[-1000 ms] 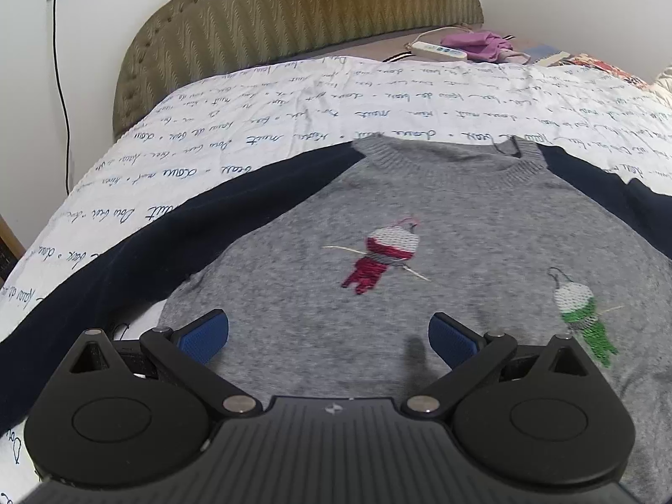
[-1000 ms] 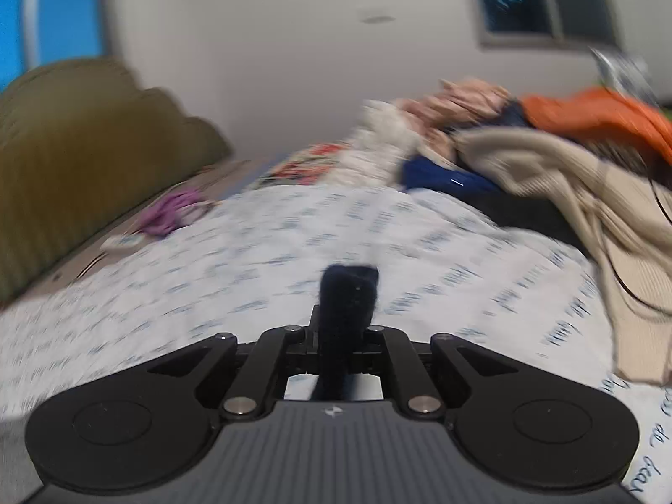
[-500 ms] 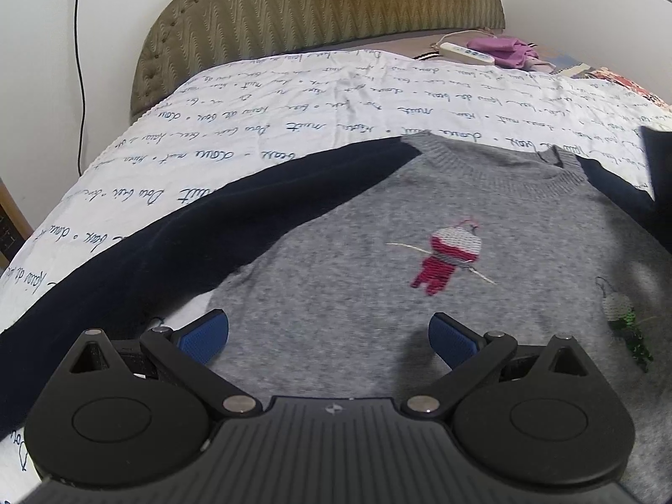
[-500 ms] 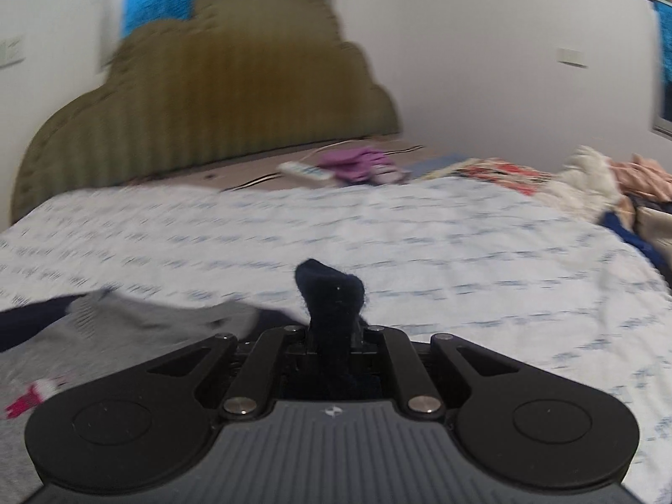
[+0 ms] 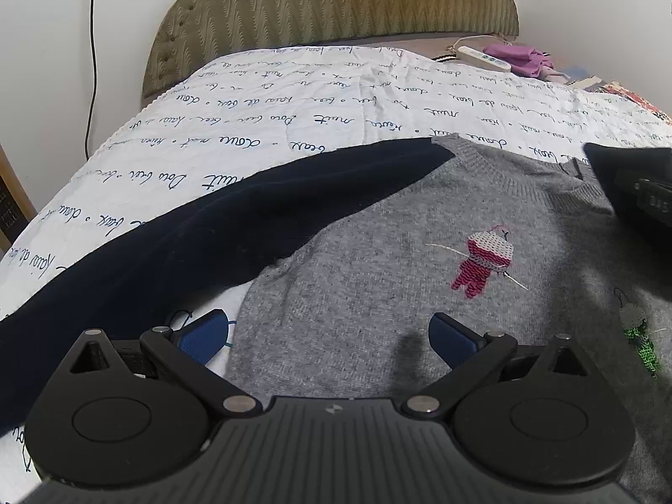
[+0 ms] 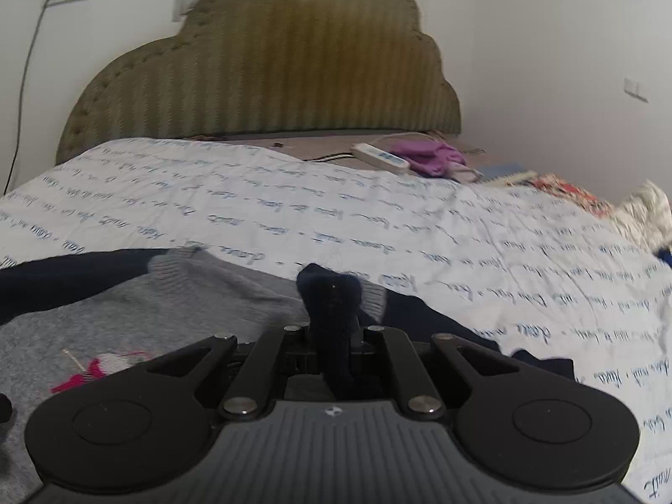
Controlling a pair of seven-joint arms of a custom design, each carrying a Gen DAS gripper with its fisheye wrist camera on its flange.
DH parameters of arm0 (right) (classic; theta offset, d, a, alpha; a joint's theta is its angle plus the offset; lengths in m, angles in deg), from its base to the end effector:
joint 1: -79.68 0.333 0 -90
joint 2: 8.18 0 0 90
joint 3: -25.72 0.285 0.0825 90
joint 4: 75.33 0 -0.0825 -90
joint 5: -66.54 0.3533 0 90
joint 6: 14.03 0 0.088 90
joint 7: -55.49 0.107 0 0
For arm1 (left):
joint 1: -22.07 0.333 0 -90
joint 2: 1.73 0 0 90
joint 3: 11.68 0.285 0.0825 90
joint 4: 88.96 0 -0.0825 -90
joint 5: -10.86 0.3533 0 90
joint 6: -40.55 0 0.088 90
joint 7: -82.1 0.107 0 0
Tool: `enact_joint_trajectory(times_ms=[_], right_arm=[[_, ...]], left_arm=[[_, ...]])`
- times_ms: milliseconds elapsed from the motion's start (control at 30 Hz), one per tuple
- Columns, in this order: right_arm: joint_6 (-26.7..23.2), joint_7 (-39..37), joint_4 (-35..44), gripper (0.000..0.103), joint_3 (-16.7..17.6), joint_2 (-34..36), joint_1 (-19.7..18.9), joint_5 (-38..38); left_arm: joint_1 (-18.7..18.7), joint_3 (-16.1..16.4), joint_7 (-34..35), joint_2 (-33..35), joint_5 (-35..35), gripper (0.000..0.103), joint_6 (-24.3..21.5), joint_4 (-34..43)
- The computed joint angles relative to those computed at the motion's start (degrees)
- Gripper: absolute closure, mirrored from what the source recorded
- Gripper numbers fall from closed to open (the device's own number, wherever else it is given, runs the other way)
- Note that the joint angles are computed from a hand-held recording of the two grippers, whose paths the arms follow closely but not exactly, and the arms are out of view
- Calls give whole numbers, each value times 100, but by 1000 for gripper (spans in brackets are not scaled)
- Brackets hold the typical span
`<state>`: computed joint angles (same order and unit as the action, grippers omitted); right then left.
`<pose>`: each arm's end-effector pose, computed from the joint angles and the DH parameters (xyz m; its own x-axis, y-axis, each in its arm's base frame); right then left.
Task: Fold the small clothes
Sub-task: 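Carry the navy sleeve across the sweater body with the right tool, then release the sleeve with the right tool while the left tool grasps the other navy sleeve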
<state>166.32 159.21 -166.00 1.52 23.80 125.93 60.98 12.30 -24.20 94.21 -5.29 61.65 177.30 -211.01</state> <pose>0.6137 0.3298 0.4502 0.3620 -0.9273 0.0946 -0.4266 -0.2551 -0.8677 0.4957 -0.1970 0.4548 0.4128 -0.9076 -0.0770 -0.6808 -0.2513 -0.6881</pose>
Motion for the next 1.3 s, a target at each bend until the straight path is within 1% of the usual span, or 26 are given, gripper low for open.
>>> enact_joint_trajectory(times_ms=[133,233,333,467,633,767,833,867,933,1033,1133,1167,1233,1267,1300], right_arm=[[-101,-45,237,95,5,149,119,-104],[-182,-98,429,95,113,267,128,-200],[-235,-102,629,95,123,411,188,-323],[-411,-132,968,95,309,604,112,-403],[-586,-156,1235,95,540,753,-6,-546],[-699,-140,1356,95,558,860,3,-736],[-758,-181,1384,95,699,868,-96,-754],[-736,-177,1363,95,737,854,-118,-767],[-579,-112,1280,95,634,828,-30,-863],[-462,-236,1257,95,590,828,51,-959],[-465,-398,1287,95,638,872,47,-938],[-515,-478,1301,95,734,875,-20,-889],[-745,-829,1389,94,1240,860,-367,-687],[-812,-875,1404,91,1301,856,-411,-634],[-794,-827,1376,86,1239,845,-369,-631]], left_arm=[[9,6,50,-60,-9,0,1,-55],[34,5,90,-158,-16,0,-28,-144],[67,-22,11,-300,67,0,-94,-262],[117,-79,-117,-501,189,0,-274,-404],[183,-161,-432,-750,394,0,-676,-599],[261,-99,-469,-1034,227,0,-651,-863],[311,-125,-546,-1166,186,0,-695,-977],[333,-151,-584,-1218,182,0,-756,-1018],[361,-181,-613,-1288,148,0,-835,-1075],[370,-180,-564,-1356,18,0,-823,-1157],[359,-178,-495,-1409,-127,0,-773,-1234],[364,-180,-499,-1418,-151,0,-735,-1263],[368,-198,-498,-1457,-210,0,-741,-1307],[371,-209,-512,-1490,-229,0,-749,-1337],[373,-221,-531,-1536,-235,0,-753,-1378]])
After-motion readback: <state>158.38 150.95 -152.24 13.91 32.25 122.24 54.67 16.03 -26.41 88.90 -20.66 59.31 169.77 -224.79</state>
